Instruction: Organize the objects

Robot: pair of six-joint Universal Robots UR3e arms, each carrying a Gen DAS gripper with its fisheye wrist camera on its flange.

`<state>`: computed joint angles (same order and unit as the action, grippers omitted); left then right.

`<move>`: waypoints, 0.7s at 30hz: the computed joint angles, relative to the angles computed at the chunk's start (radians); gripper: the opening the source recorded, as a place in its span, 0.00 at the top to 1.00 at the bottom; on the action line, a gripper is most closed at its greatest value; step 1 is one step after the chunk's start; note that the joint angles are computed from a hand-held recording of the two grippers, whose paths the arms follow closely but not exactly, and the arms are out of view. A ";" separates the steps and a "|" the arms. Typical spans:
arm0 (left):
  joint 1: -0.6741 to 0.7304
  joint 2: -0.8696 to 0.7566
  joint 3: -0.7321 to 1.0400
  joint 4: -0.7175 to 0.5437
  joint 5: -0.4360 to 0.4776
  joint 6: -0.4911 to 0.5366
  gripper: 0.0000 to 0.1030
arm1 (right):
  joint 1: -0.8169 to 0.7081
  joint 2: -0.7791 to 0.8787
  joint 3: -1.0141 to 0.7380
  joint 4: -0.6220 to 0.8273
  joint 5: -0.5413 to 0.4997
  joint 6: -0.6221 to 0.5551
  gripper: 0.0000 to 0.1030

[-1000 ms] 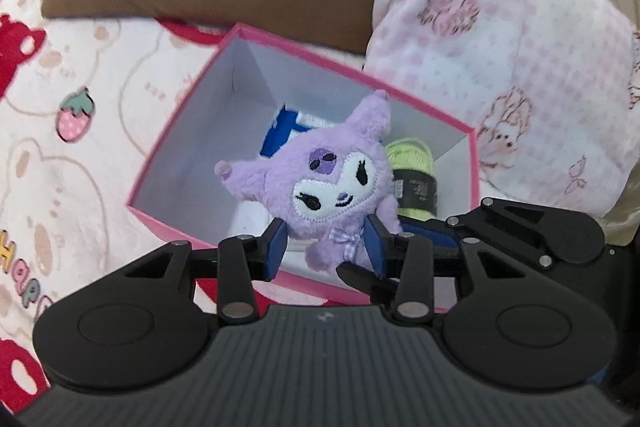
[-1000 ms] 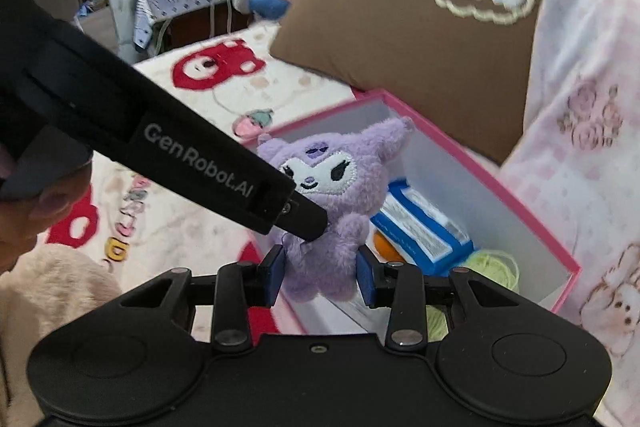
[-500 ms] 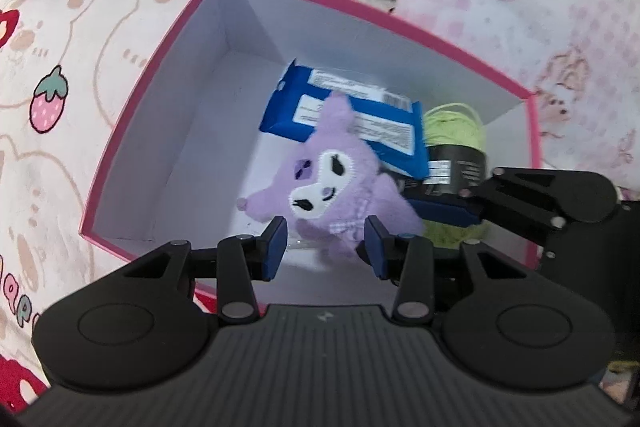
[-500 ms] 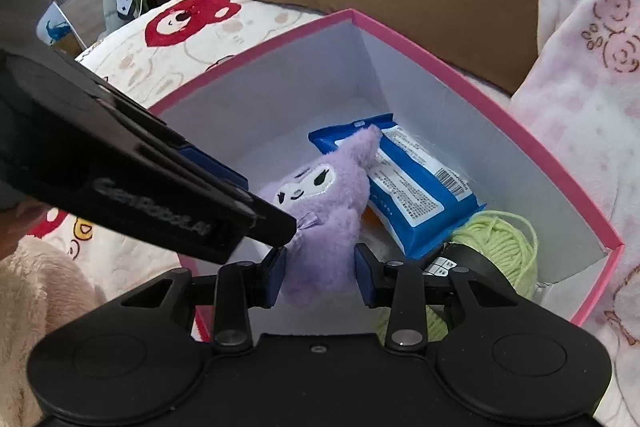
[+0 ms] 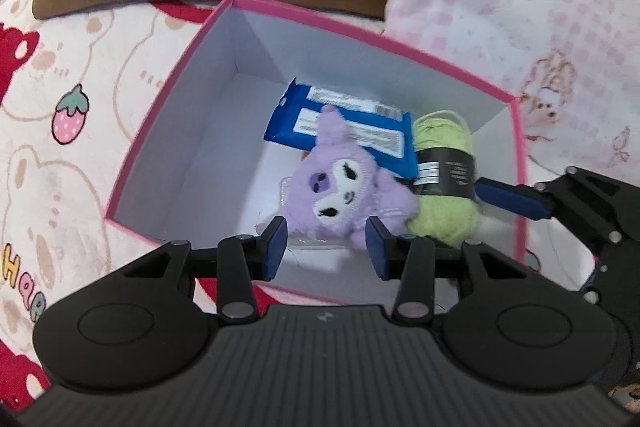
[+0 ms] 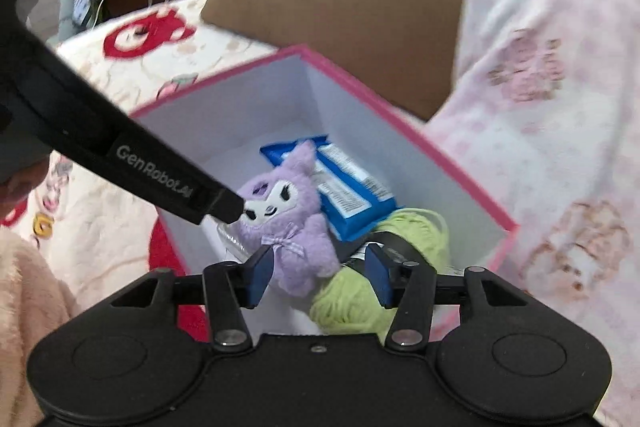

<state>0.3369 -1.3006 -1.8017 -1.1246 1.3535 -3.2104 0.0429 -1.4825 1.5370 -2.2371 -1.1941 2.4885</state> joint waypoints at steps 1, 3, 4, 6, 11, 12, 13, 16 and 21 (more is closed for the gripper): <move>-0.003 0.024 0.011 -0.022 -0.001 0.003 0.59 | -0.025 -0.043 0.023 0.006 0.026 0.009 0.46; -0.010 0.059 0.037 -0.064 0.004 0.000 0.59 | -0.076 -0.117 0.055 0.040 0.090 0.026 0.43; -0.013 0.076 0.052 -0.090 0.003 -0.003 0.59 | -0.095 -0.149 0.065 0.060 0.112 0.038 0.42; -0.018 0.104 0.090 -0.146 -0.005 -0.008 0.58 | -0.149 -0.229 0.085 0.131 0.153 0.024 0.41; -0.098 0.127 0.184 -0.232 0.040 -0.042 0.57 | -0.241 -0.360 0.092 0.268 0.200 -0.005 0.40; -0.110 0.134 0.201 -0.251 0.037 -0.046 0.57 | -0.265 -0.385 0.084 0.313 0.213 -0.012 0.40; -0.125 0.138 0.213 -0.261 0.040 -0.052 0.57 | -0.287 -0.409 0.077 0.354 0.220 -0.016 0.40; -0.195 0.154 0.253 -0.285 0.076 -0.074 0.55 | -0.346 -0.468 0.064 0.438 0.222 -0.020 0.40; -0.331 0.198 0.288 -0.278 0.112 -0.104 0.49 | -0.529 -0.633 0.063 0.629 0.272 -0.074 0.38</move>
<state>0.0063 -1.1024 -1.5138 -1.4022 1.4659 -3.3141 -0.4865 -2.1156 1.5995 -1.6078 -0.9222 2.4143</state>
